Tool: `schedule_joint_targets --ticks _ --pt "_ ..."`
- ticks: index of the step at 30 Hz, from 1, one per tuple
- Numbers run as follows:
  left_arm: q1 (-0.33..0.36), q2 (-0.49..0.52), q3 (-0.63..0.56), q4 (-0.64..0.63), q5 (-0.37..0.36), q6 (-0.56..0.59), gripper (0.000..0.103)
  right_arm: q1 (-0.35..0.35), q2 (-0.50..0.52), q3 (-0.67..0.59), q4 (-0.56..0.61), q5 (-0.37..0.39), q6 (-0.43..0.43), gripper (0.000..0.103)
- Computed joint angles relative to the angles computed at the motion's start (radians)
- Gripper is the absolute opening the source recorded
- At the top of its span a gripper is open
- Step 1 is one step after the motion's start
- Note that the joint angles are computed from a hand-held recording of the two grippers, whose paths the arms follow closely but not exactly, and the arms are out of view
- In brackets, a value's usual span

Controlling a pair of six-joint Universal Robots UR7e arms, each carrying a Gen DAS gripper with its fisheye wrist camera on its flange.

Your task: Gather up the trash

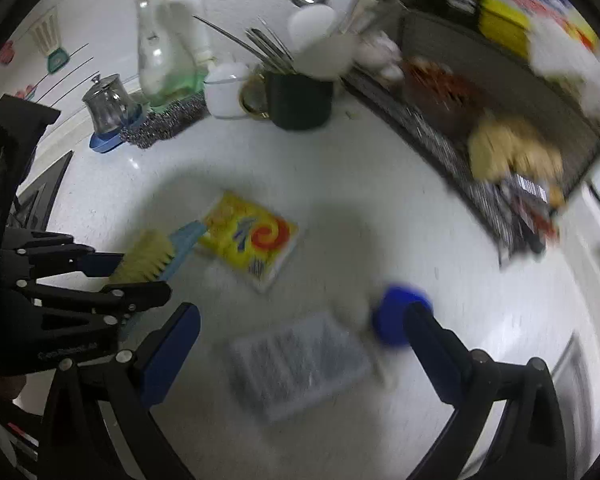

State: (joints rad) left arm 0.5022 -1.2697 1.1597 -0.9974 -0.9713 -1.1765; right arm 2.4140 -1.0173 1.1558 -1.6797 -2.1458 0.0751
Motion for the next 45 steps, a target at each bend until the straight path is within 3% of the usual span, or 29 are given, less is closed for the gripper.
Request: schedule_joint_targets --ticks 10,14,24,26,35,37,45 --pt "0.021 -0.012 -0.019 0.094 0.062 -0.098 0.036 -0.039 0.139 -0.114 0.025 0.112 -0.262 0.101" --pt "0.03 -0.019 -0.023 0.125 0.069 -0.132 0.036 -0.062 0.187 -0.162 0.095 0.188 -0.337 0.101" --pt "0.044 -0.034 -0.003 0.164 0.062 -0.184 0.036 -0.074 0.256 -0.204 0.123 0.214 -0.566 0.1" --pt "0.045 -0.037 0.006 0.159 0.057 -0.183 0.036 -0.074 0.267 -0.213 0.136 0.216 -0.578 0.089" --pt "0.039 -0.054 0.06 0.123 0.037 -0.171 0.036 -0.069 0.217 -0.141 0.09 0.261 -0.581 0.061" --pt "0.038 -0.056 0.067 0.119 0.032 -0.169 0.036 -0.068 0.182 -0.092 0.036 0.263 -0.574 0.046" --pt "0.021 -0.065 0.096 0.124 0.033 -0.193 0.036 -0.06 0.123 -0.016 -0.014 0.274 -0.499 0.038"
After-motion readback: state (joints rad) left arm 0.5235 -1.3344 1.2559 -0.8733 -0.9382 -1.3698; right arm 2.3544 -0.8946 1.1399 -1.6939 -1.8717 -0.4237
